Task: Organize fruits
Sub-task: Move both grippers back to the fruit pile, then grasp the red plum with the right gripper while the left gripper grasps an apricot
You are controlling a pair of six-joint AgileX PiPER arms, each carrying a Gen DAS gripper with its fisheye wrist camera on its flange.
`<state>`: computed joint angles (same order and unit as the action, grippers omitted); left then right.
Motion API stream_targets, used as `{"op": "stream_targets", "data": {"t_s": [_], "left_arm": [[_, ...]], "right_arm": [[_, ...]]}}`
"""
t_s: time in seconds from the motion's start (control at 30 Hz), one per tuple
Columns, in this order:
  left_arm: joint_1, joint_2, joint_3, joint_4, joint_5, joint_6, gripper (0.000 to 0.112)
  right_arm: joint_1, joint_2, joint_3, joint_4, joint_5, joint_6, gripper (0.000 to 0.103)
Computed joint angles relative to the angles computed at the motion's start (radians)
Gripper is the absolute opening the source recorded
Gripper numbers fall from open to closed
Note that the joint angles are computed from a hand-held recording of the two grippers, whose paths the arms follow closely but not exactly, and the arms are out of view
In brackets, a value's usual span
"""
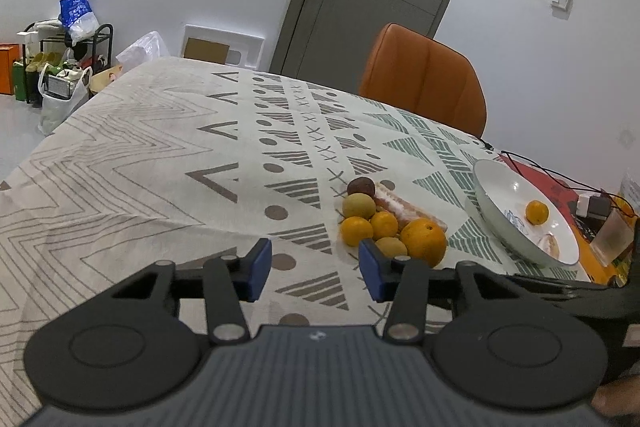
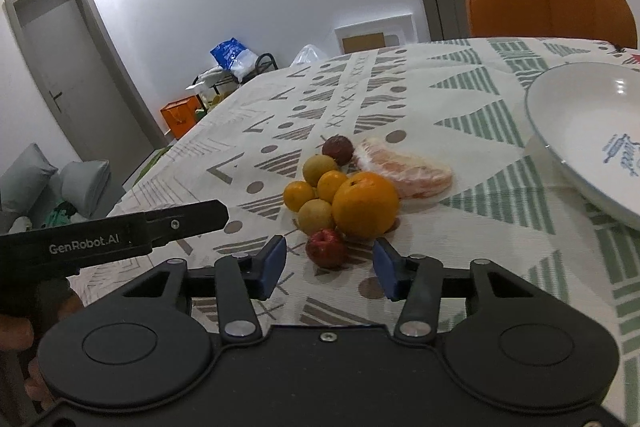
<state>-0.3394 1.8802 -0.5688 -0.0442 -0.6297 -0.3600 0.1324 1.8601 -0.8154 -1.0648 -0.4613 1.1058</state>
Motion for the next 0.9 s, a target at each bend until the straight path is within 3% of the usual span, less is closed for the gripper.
{"op": "stream_targets", "data": {"t_s": [0.13,0.23,0.9], "left_arm": [[0.001,0.012,-0.013,0.016,0.003,-0.007,0.047],[-0.005,0.025,-0.029,0.014,0.013,-0.005,0.047],[-0.102,0.117,-0.160,-0.070,0.072,0.086,0.047]], "right_arm": [[0.020,0.027,-0.011,0.066,0.008,-0.074,0.022],[-0.004,0.027,-0.009,0.021,-0.019,-0.027,0.022],[-0.104,-0.051,0.086,0.078,-0.048,-0.084,0.022]]}}
